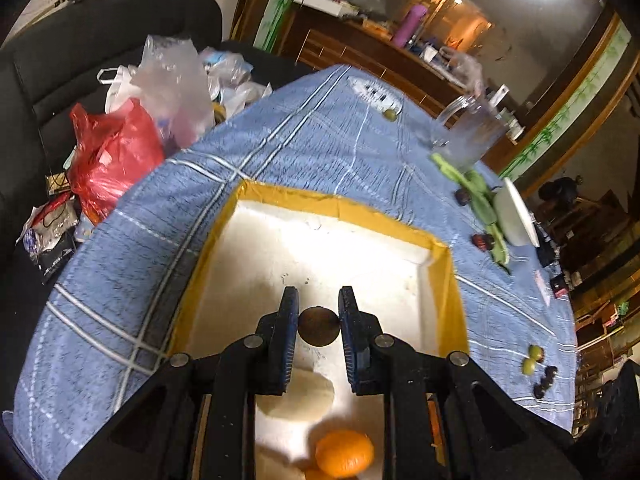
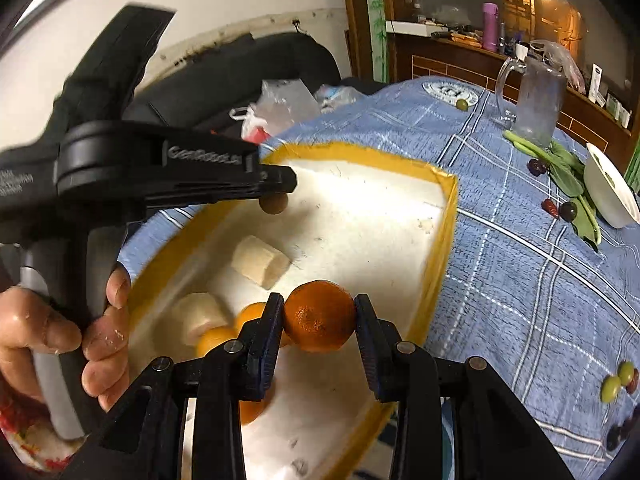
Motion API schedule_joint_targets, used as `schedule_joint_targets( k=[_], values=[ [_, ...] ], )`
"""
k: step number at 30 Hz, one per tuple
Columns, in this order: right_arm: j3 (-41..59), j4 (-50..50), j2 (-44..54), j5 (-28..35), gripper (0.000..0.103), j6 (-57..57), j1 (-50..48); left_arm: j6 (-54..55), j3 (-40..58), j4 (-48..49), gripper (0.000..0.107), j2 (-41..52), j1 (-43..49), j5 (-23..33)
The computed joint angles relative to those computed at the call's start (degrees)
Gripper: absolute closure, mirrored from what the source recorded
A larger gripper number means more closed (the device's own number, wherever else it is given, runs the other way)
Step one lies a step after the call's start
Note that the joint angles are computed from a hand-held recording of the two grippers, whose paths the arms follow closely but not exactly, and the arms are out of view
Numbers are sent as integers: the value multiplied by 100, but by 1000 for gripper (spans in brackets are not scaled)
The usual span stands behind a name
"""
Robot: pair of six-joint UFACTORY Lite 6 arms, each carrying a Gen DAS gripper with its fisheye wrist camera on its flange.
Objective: Organize fruits
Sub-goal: 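Lower the kiwi and tangerine into the tray and open both tools, then move both open tools back toward the remaining fruit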
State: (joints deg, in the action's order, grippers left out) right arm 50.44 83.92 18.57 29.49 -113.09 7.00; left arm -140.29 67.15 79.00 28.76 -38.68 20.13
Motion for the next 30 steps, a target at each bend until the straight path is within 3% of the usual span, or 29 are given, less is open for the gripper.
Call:
schedule_joint_targets(
  k=[1,3,4,7,9,12,14,21,25,30],
  values=[
    [46,76,75,-67,63,-65,45,3,52,-2,84,73,39,-53],
    [132,-49,201,-73,63,71,32,-569,31,501,56,136,81,-184],
    [226,-234,270,54,63,254,-39,-806,-8,698,52,116,62,-170],
    [416,-645,330,593,51,686,-418,-985,-132,746,51,-5,-60,-46],
    [522,-653,311,1036,51,757,-877,-1557,-372,1051,48,-231,-248,163],
    [516,-293,184,892,51,562,-1125,-2065,-576,1176,39,-442,-708,805],
    [606,25,296,151,53,341,-869,-2453,-608,1398,39,-443,-940,1005],
    [1181,63,1006,-954,88,644,-122,-2274,-223,1099,39,-31,-1243,1179],
    [1074,-467,875,-840,88,1132,-382,-2427,-171,1282,39,6,-1317,1091],
    [461,-569,417,-592,87,1055,-950,-1662,341,707,39,327,-1597,1217]
  ],
)
